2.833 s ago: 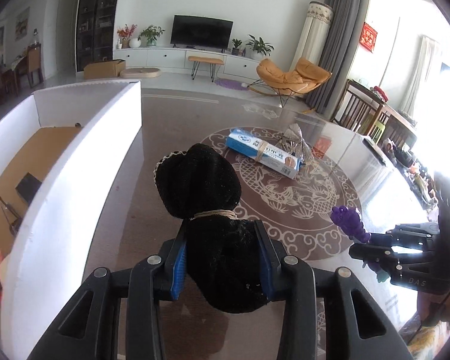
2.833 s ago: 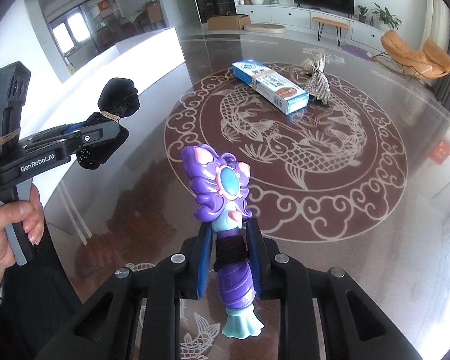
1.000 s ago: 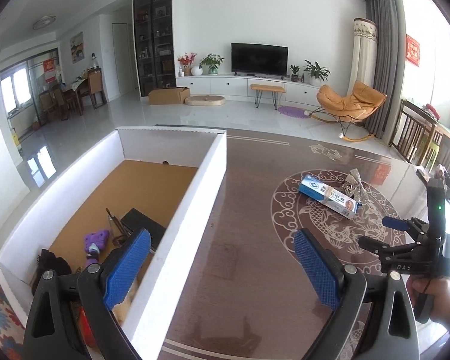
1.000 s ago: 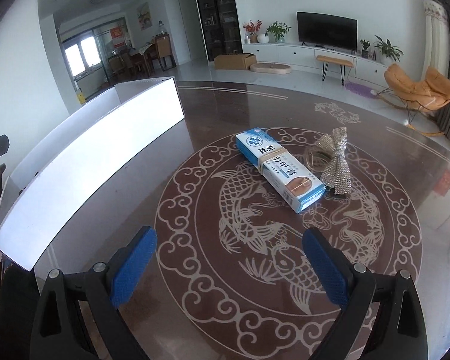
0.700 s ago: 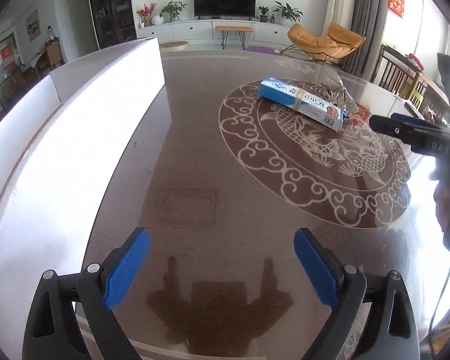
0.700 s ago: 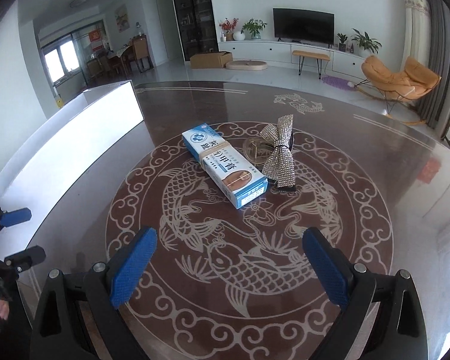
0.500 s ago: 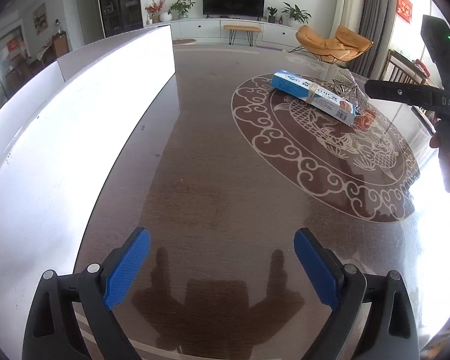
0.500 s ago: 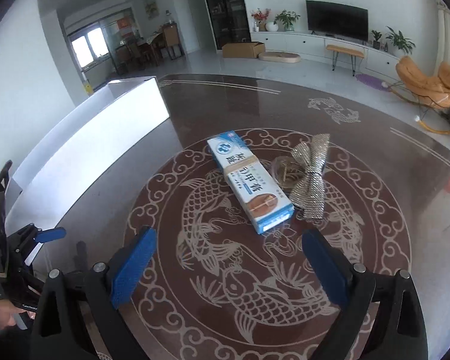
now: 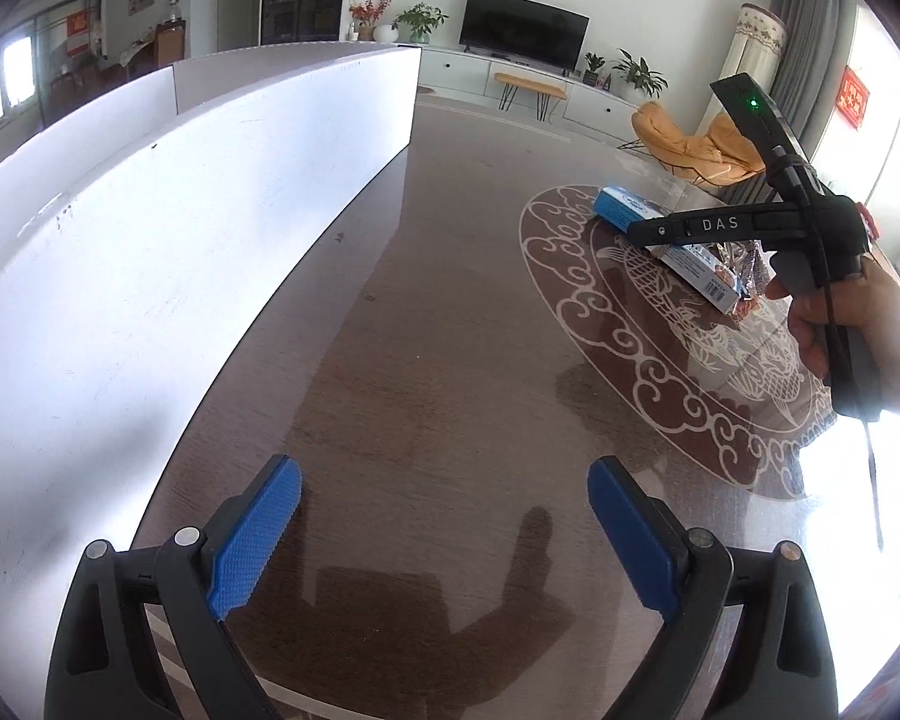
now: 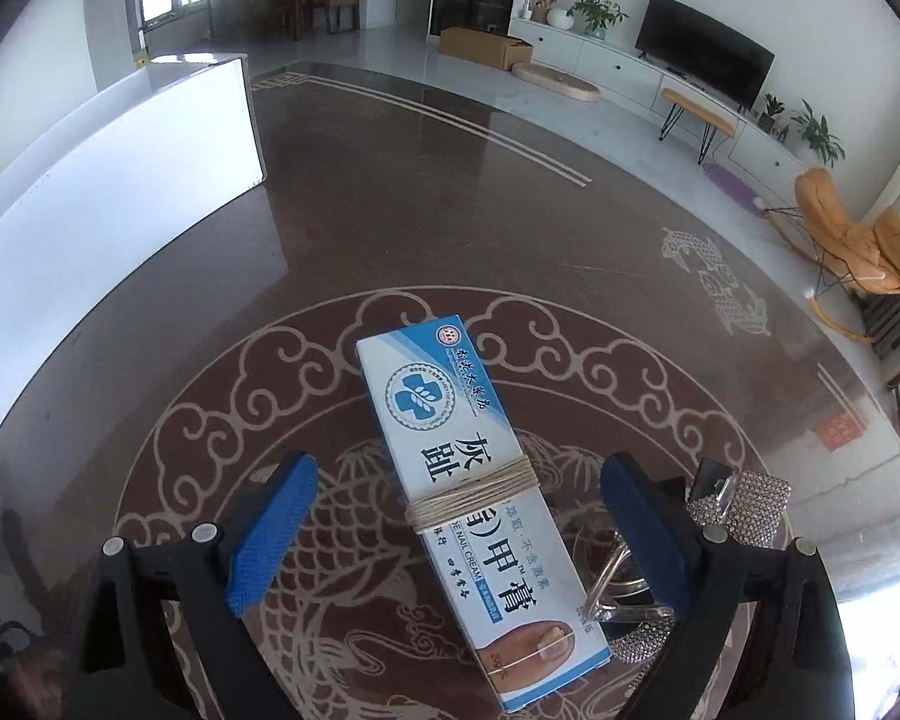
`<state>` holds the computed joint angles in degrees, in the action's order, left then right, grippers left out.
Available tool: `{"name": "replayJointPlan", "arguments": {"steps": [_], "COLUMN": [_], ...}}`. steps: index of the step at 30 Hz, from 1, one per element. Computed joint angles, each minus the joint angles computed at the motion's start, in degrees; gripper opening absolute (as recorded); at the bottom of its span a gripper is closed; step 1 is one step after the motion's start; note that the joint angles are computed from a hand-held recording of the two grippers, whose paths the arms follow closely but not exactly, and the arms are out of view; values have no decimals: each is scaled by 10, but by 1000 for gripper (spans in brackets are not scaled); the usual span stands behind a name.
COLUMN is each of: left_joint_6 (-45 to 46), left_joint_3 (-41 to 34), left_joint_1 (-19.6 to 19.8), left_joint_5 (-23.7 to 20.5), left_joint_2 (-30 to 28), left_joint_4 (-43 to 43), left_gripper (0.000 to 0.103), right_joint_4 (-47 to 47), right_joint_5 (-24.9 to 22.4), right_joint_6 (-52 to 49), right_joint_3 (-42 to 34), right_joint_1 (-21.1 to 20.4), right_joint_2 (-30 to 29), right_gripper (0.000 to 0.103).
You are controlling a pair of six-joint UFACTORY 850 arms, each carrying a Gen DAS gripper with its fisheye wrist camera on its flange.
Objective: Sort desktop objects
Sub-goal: 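Grasp the blue-white ointment box with the left gripper while the right gripper grasps the rhinestone bow clip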
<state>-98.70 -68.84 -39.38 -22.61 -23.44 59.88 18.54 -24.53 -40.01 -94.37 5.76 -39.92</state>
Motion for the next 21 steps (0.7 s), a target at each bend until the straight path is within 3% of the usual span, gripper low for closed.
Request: {"name": "replayJointPlan", "arguments": {"steps": [1,4,6,7,9,13,15,17,21], "left_joint_6": [5,8,-10,-22,-46,-96,-126,-139,-102], "left_joint_3": [-1,-2,1,3,9,23,30,31,18], "left_joint_1": [1,0,-3,-5,-7,-12,-14,-13,-11], "left_joint_5": [2,1,-2,-3,-6,-11,-11,-9,-6], "left_joint_2": [-2,-2,2,4,10,25,31,32,21], "left_joint_4": [-7,-9,11,23,46,89,116,129,97], "left_gripper": [98,98,98,98,98,98,98,98,98], "right_joint_4": [22,39,84,109,212,373,438,510,665], "right_joint_5": [-27,-37,-45,-26,-33,-143,-115,-43,123], "right_joint_6": [-6,-10,-11,-4,-59,-191,-276,-371,-569], "right_joint_3": [-3,41,85,119,170,219,257,289,284], "right_joint_1": [-3,2,0,2,3,-5,-13,-24,-51], "right_joint_2": [-2,27,53,74,105,135,169,204,209], "right_gripper": [72,51,49,49,49,54,69,92,95]}}
